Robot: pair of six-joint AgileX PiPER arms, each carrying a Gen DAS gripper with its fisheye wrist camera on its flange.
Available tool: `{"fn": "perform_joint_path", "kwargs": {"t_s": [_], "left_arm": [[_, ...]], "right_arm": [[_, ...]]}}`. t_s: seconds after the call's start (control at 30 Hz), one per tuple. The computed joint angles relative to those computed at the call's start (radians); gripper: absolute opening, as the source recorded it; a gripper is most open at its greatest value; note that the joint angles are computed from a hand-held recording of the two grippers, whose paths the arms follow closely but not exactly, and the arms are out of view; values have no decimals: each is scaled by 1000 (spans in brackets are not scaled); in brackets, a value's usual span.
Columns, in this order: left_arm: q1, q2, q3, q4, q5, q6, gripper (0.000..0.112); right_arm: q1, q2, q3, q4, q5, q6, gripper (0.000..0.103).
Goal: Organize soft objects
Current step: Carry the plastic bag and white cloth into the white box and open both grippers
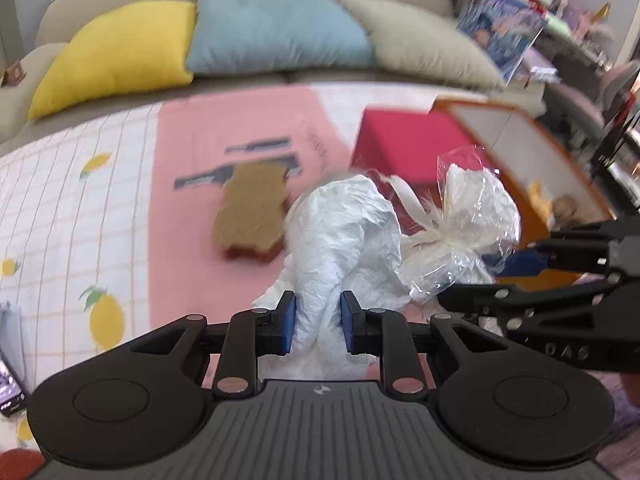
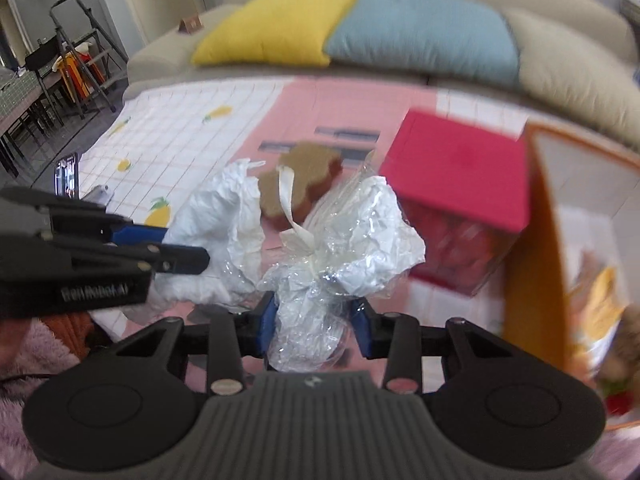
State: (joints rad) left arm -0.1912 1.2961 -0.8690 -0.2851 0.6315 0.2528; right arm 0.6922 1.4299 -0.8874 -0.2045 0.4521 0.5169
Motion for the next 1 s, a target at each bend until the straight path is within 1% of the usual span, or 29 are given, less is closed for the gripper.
{"fn": "perform_joint_path", "kwargs": {"t_s": [0.13,0.27,0.33,0.47,0.5,0.57,0.67,0.73,0.8,0.87,0.9,1.0], "left_arm": [[-25,24,-93,-95,23,31,26],[-75,99,-206,-180,38,74,26],[-121,147,-274,-190,38,79,26],[-225,259,-418,-187,25,91,26],[-251,292,-462,-173,26,90,26],[-314,361,-552,-79,26,31,26],[-379,482,-713,18,67,-32,26],[-418,556,-813,83,111,-76,26],[-452,621,-893,147,143,-97,26],[-477,667,-942,200,168,-107,26],[-487,700,-978,219,187,-106,26],[-516,793,-1082,302,261,-136,26]], "right_arm": [[-28,-102,31,-166,29,114,39],[-94,-180,51,-288,85,191,39],[-157,-216,69,-290,92,164,39],[-276,-248,79,-303,103,98,39],[-318,-253,81,-291,97,56,39],[-399,-246,79,-262,75,-23,39],[-524,-198,58,-183,37,-157,39],[-592,-151,35,-132,15,-235,39],[-639,-94,12,-105,-12,-286,39],[-686,-44,-1,-81,-39,-347,39],[-713,-23,-6,-44,-49,-406,39],[-744,53,-28,-24,-56,-469,39]]}}
